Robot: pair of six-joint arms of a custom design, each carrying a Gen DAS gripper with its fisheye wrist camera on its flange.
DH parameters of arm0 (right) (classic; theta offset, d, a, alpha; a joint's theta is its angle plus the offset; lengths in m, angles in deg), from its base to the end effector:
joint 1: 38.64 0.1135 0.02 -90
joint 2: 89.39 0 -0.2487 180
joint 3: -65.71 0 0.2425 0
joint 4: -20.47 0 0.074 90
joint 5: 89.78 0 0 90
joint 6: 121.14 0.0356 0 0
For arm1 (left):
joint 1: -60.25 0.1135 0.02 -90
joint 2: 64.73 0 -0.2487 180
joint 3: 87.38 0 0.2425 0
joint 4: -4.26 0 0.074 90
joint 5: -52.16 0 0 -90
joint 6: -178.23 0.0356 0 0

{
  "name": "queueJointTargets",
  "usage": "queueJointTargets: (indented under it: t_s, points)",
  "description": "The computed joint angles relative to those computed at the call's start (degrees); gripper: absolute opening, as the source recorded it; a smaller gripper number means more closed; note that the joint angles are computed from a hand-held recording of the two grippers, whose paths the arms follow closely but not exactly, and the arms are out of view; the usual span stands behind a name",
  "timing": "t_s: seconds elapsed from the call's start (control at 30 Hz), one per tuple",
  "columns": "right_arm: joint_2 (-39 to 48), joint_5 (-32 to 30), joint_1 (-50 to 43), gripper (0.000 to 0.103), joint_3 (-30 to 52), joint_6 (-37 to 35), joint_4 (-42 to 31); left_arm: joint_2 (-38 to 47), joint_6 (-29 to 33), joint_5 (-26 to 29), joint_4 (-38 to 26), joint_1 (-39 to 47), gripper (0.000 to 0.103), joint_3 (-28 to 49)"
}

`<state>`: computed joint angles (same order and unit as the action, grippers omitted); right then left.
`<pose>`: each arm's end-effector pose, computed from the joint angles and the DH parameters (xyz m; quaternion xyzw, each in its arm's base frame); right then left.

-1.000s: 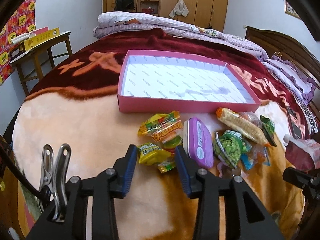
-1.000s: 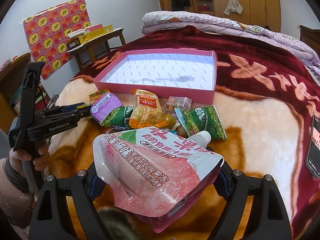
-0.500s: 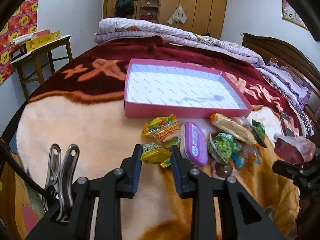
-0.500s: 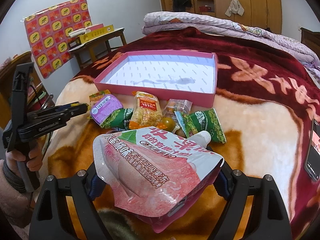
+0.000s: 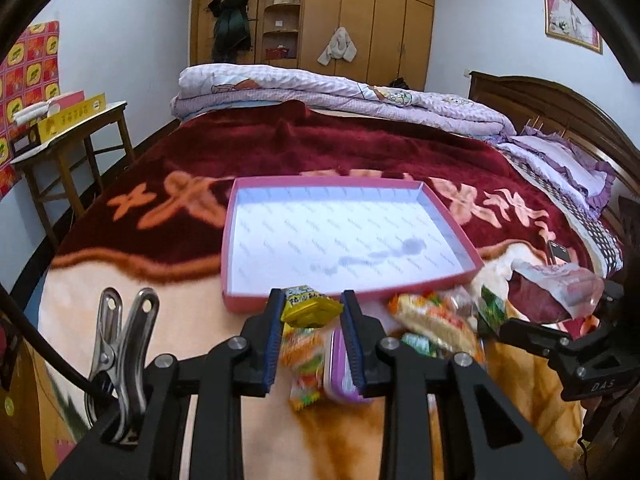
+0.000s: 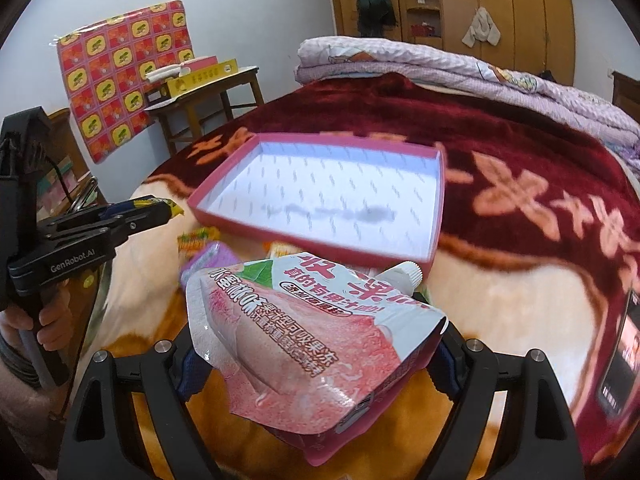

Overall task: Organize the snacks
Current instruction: 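Drop the yellow candy into the box with the left gripper while the right gripper releases the pouch there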

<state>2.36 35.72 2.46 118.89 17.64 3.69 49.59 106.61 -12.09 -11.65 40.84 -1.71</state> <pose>0.2214 0.1657 0.1262 0.1515 0.9011 -0.0057 0.4063 0.3823 -0.1511 0.1494 0.3726 0.8229 -0.2089 0.3747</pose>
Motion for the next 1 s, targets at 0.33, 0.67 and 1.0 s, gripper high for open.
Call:
queueJointTargets:
  t_s: [0.33,0.67,1.0]
  points:
    - [3.71,-7.10,-11.58,0.087,3.41,-11.51,6.28,11.17,-2.49,-2.40,-7.68,-3.64,0.030,17.43]
    - [11.66,-10.43,-17.66,0.088,10.18,-17.84,6.63,17.68,-2.79,-2.03,-12.66,-4.78,0.030,26.50]
    - [19.90,-17.69,-22.09,0.088,17.43,-16.51,-1.81,19.18,-1.76,-2.04,-14.06,-5.64,0.030,28.33]
